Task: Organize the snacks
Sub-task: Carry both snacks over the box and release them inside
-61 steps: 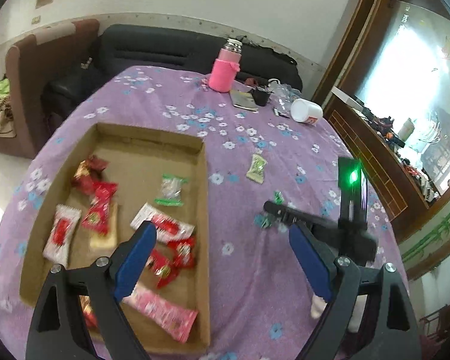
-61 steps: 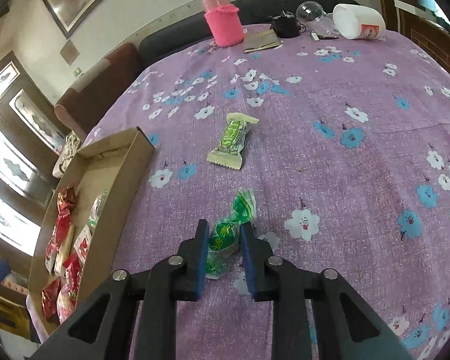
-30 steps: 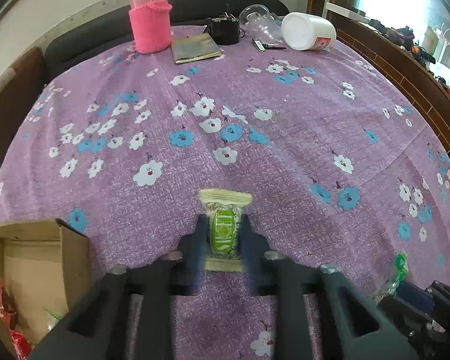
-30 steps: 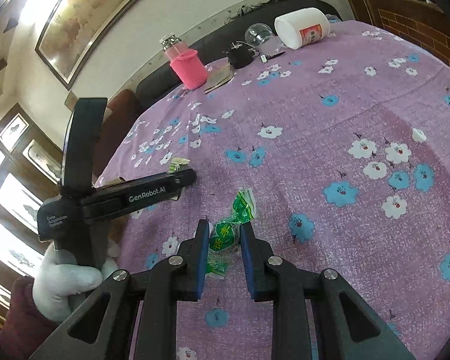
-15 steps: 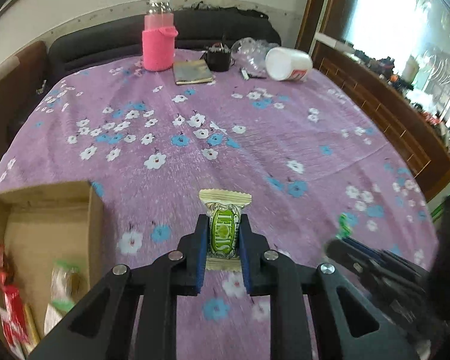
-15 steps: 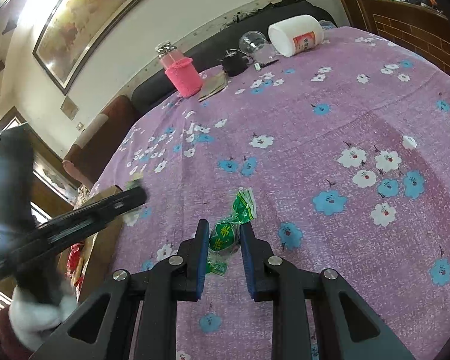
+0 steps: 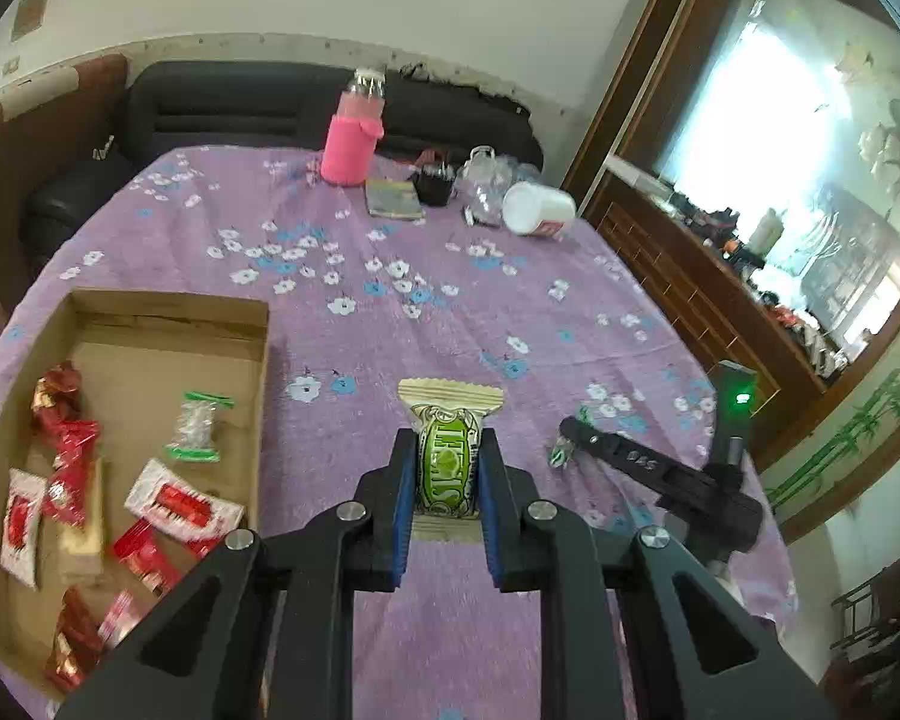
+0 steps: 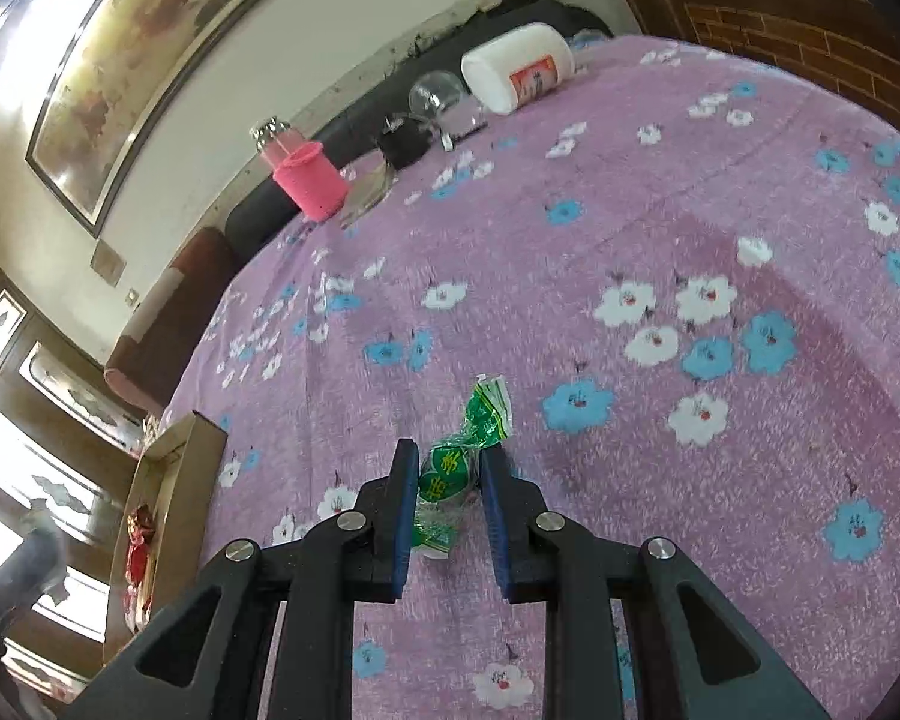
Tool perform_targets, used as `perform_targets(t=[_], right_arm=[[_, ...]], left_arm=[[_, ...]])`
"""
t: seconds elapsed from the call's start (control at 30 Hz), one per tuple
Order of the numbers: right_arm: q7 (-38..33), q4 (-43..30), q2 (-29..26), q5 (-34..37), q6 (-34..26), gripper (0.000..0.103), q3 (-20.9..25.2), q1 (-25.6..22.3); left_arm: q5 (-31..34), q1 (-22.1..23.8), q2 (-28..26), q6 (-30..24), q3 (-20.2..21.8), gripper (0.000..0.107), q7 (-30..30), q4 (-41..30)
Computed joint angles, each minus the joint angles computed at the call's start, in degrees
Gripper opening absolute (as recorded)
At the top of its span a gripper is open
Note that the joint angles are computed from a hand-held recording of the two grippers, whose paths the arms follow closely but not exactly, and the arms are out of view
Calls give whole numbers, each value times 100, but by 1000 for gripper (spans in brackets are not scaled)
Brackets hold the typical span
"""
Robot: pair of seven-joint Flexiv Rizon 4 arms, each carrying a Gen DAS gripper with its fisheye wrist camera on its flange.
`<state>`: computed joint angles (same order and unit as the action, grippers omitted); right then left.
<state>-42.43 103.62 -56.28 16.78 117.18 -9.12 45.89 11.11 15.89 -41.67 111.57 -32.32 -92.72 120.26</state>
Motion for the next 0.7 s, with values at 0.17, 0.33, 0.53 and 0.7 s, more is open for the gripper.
perform_targets(t=[0.17, 0.33, 0.53, 0.7], right_arm=[[-208, 714, 407, 375, 427, 22, 18, 363], [-651, 1153, 785, 797, 589, 22, -85, 818], [-1135, 1047, 1076, 642, 747, 22, 257, 833], [-1123, 497, 909, -466, 709, 23, 1217, 76]], left_arm=[[512, 561, 140, 672, -255, 18, -346, 560], [983, 783, 234, 1137, -63, 18, -742, 862], [1232, 835, 463, 1472, 548, 18, -1239, 1109], [1429, 1002, 455, 1589, 857, 19, -1537, 1179]])
